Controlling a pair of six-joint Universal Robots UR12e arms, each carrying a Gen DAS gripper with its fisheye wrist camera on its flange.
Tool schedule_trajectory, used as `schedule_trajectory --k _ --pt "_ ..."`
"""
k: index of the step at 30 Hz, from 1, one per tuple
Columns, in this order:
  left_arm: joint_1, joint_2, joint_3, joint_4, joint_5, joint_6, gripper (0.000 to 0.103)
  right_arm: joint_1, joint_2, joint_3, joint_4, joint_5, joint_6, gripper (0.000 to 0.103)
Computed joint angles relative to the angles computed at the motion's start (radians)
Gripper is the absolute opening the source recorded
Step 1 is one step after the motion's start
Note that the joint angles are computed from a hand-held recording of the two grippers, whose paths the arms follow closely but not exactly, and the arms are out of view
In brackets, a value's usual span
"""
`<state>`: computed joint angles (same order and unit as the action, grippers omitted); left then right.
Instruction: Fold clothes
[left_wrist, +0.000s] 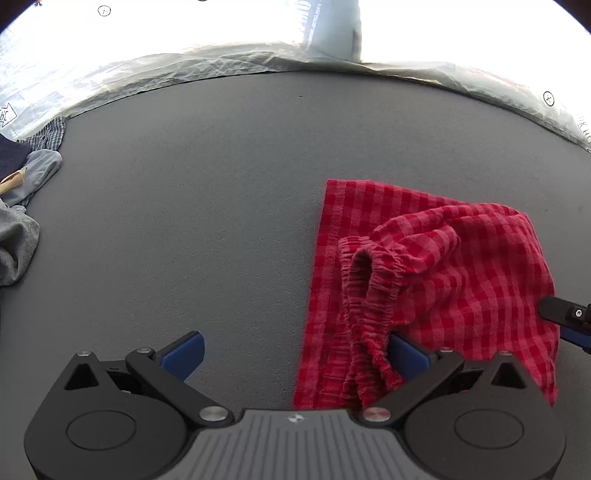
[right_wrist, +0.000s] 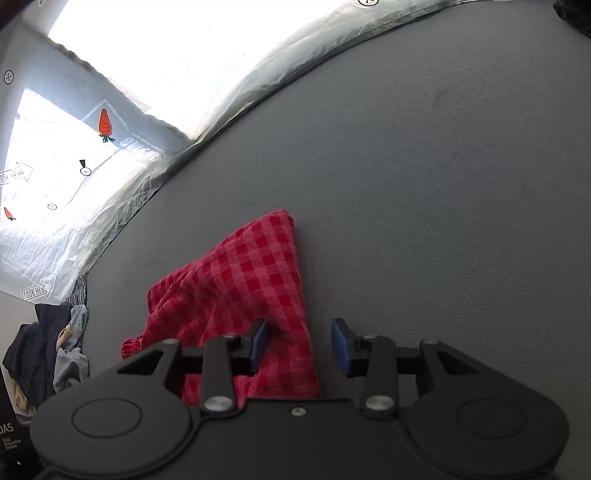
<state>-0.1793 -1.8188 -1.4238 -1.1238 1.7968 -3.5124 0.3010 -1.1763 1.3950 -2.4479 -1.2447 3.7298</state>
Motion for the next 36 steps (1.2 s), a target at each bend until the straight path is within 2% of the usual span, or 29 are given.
schedule_trajectory --k 7,10,13,17,22,26,28,29,30,32,36 --pt "0.044 0.024 -0.066 0.079 -0.129 -0.012 0.098 0.046 0.038 -0.082 0.075 -0.110 -0.236 0.045" --pt "0.048 0.034 -0.090 0.126 -0.140 -0.037 0.097 0.054 0.039 -0.082 0.070 -0.132 -0.286 0.049" --pt "0.040 0.042 -0.118 0.186 -0.121 -0.013 0.095 0.058 0.038 -0.078 0.063 -0.146 -0.326 0.051" --pt "0.025 0.052 -0.145 0.255 -0.110 0.032 0.077 0.077 0.046 -0.095 0.083 -0.198 -0.398 0.054" --pt "0.025 0.054 -0.144 0.272 -0.151 -0.002 0.050 0.109 0.054 -0.110 0.101 -0.298 -0.479 0.052" --pt "0.025 0.061 -0.159 0.305 -0.184 -0.018 0.030 0.119 0.052 -0.111 0.108 -0.292 -0.514 0.043" --pt "0.021 0.064 -0.169 0.323 -0.180 -0.036 0.028 0.123 0.049 -0.106 0.102 -0.280 -0.554 0.040" --pt "0.021 0.066 -0.175 0.334 -0.179 -0.045 0.027 0.125 0.046 -0.099 0.092 -0.277 -0.562 0.033" --pt "0.021 0.069 -0.182 0.348 -0.182 -0.058 0.026 0.125 0.044 -0.095 0.087 -0.269 -0.563 0.016" --pt "0.023 0.076 -0.197 0.375 -0.195 -0.089 0.020 0.121 0.037 -0.083 0.072 -0.240 -0.540 0.005" --pt "0.034 0.098 -0.227 0.426 -0.241 -0.144 0.016 0.123 0.006 -0.041 0.010 -0.263 -0.497 0.003"
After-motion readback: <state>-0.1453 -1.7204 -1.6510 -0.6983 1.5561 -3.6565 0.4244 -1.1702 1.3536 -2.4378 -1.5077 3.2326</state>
